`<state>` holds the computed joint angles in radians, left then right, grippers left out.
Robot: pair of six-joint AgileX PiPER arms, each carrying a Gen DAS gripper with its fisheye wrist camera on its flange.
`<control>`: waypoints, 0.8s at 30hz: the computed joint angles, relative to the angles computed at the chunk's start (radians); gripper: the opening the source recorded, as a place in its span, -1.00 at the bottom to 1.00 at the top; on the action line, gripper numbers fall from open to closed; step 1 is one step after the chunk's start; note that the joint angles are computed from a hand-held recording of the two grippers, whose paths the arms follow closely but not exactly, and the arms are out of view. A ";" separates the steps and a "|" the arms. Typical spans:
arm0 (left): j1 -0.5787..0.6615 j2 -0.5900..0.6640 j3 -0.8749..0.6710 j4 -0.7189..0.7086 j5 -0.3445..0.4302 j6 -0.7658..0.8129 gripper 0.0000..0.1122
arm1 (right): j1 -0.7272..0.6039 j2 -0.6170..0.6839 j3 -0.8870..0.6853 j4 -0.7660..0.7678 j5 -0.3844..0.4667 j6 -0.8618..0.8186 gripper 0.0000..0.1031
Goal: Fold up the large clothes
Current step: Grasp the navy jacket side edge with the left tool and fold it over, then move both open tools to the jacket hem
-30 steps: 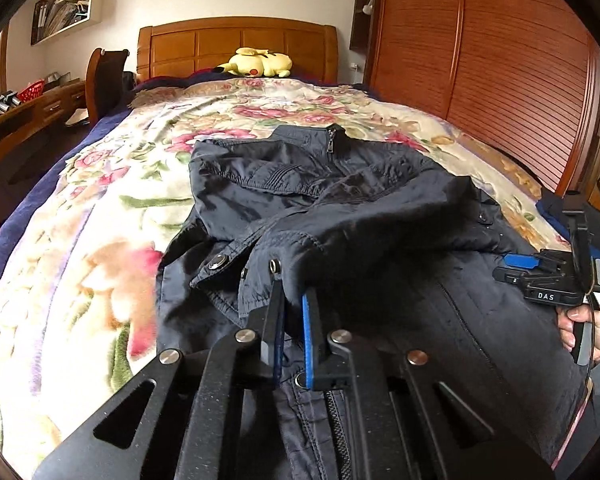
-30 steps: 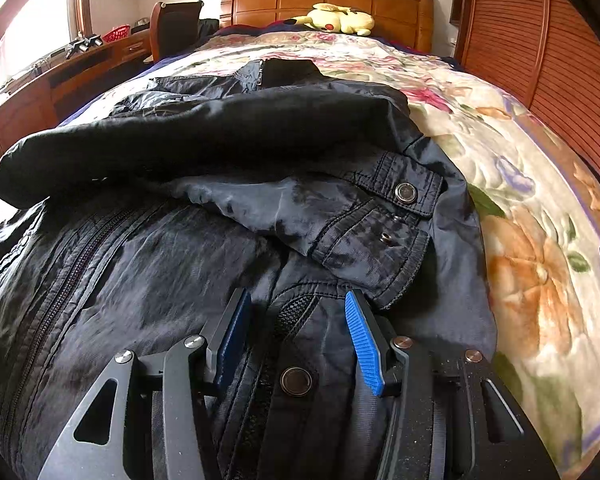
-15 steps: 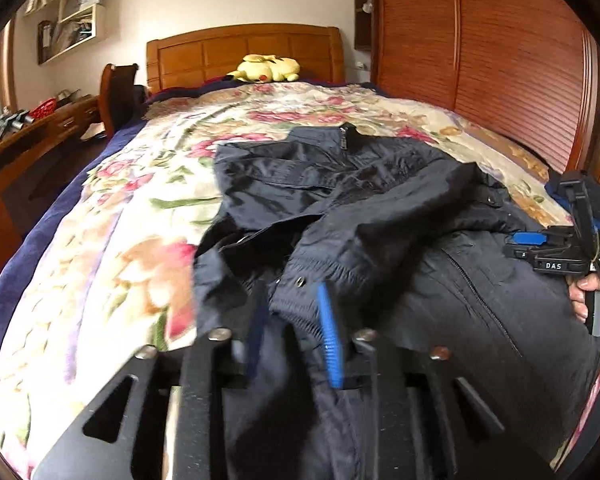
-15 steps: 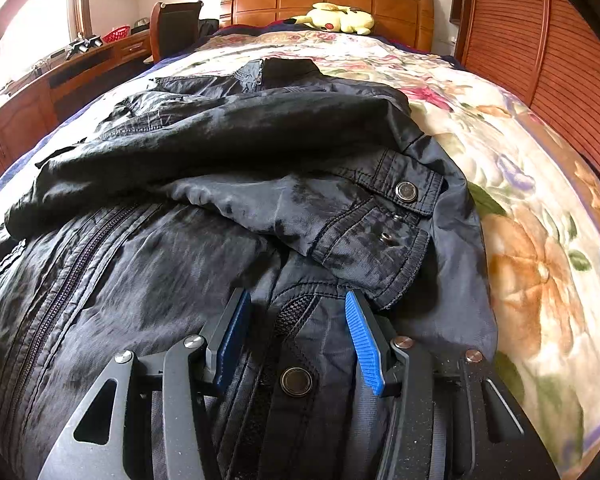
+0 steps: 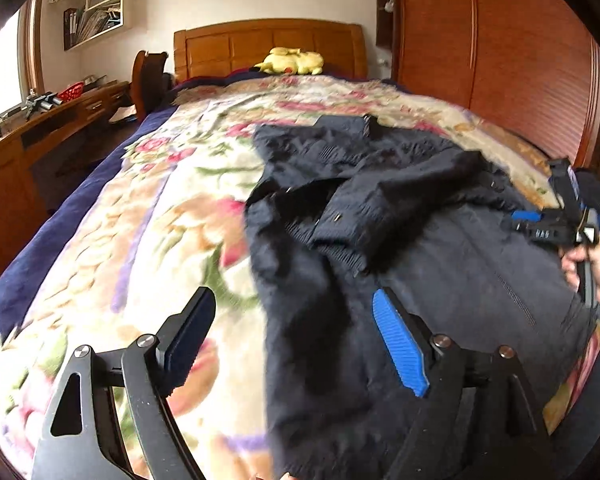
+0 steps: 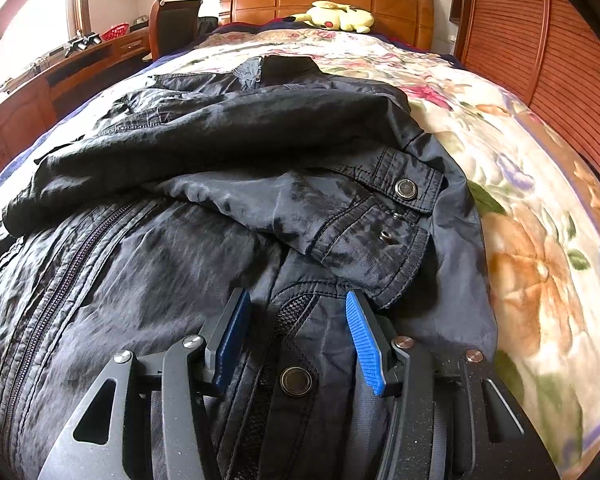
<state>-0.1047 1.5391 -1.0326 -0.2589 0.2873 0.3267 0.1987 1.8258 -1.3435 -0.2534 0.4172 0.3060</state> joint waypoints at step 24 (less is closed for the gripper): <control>0.061 -0.068 0.205 -0.015 0.032 0.063 0.46 | -0.140 -0.685 0.642 0.264 -0.035 -0.293 0.01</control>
<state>-0.0434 1.4714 -0.8275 -0.2738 0.3189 0.3900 0.0591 1.1408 -0.7014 0.0109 0.3821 0.0135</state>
